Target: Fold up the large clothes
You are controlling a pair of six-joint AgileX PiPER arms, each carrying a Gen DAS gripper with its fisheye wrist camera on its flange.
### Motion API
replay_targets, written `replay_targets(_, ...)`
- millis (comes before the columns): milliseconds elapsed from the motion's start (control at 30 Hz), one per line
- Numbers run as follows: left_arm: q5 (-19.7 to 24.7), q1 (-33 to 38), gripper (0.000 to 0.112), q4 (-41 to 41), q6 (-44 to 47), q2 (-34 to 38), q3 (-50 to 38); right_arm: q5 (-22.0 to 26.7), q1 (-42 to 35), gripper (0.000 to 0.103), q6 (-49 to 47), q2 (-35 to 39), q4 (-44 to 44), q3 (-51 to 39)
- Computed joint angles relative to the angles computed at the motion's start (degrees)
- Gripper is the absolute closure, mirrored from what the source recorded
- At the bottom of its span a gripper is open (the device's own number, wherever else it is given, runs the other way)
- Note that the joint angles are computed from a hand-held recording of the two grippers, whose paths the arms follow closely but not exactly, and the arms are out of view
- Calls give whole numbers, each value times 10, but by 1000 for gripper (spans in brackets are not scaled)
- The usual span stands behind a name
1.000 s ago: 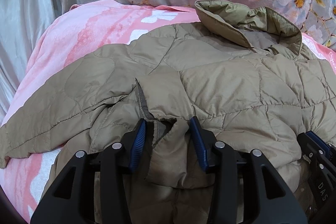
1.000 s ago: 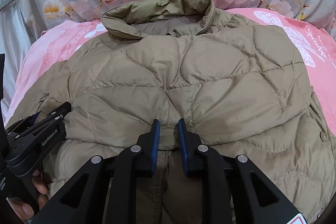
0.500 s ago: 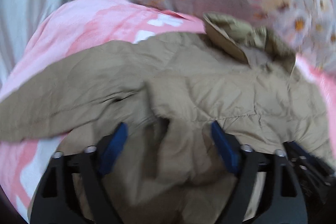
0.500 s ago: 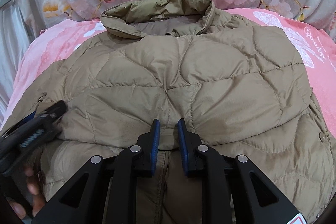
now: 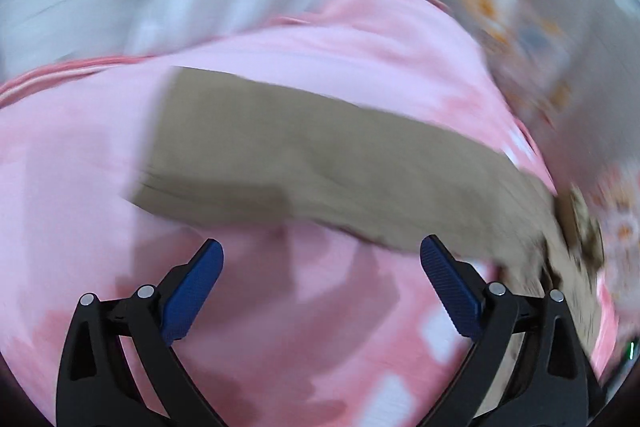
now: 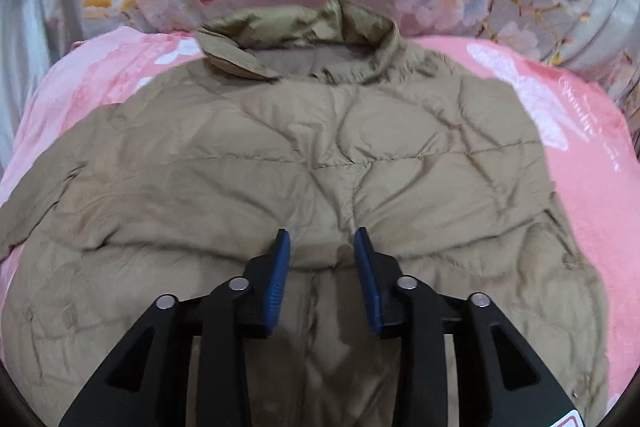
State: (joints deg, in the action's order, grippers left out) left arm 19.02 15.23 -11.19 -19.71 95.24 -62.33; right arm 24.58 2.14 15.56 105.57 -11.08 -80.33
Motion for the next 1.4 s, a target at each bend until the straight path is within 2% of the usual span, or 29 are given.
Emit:
replay_targets(33,3,27,16,-54,47,7,-4,-18,4,49,-15,-28,12,35)
replay_targets(67,19,49,16,-101,93,19,-16,-26,6,46,-27,-45,25,55)
replay_targets(133,42,73,16,-178,166,43,-35,-27,6,45,-102,-83,107,98)
replay_targets(200,33,68,16,-173,153,54,-44,-26,5,45,-137,-111,153,129)
replay_targets(267,31,53,22,-120,103,63,-62,-32,6,45,-156,-141,186,167)
replay_targets(300,31,47,36,-106,90,64,-65,-35,4,45,-164,-153,199,184)
replay_targets(333,34,40,59,-95,85,70,-77,-39,5,45,-164,-160,204,195)
replay_targets(400,47,31,78,-75,74,80,-107,-48,6,45,-160,-170,206,218)
replay_targets(433,43,25,92,-65,65,79,-115,-54,10,45,-145,-173,193,229)
replay_targets(500,45,18,101,-62,73,70,-130,-62,5,45,-152,-171,208,243)
replay_targets(533,43,5,105,-42,61,60,-141,-66,-3,45,-183,-172,246,251)
replay_targets(633,39,-64,106,95,-45,32,-185,-71,-13,44,-231,-177,304,263)
replay_targets(700,50,-121,107,172,-97,22,-226,-71,-19,44,-256,-176,330,263)
replay_targets(833,87,-252,107,264,-132,37,-327,-61,-33,44,-296,-187,377,269)
replay_targets(1033,169,-413,107,257,-89,164,-510,-32,-94,44,-371,-224,442,287)
replay_targets(1067,190,-436,106,242,-72,204,-551,-24,-111,44,-386,-229,454,288)
replay_targets(1133,262,-453,105,182,-26,279,-652,-11,-148,44,-427,-236,486,293)
replay_targets(1200,296,-462,96,107,11,338,-704,-2,-174,44,-448,-236,495,290)
replay_targets(1233,288,-460,74,64,34,349,-695,4,-189,44,-464,-234,503,286)
replay_targets(1300,236,-457,44,-5,58,321,-610,14,-209,44,-491,-228,521,278)
replay_targets(1400,120,-437,24,-125,147,237,-442,41,-234,40,-535,-203,560,248)
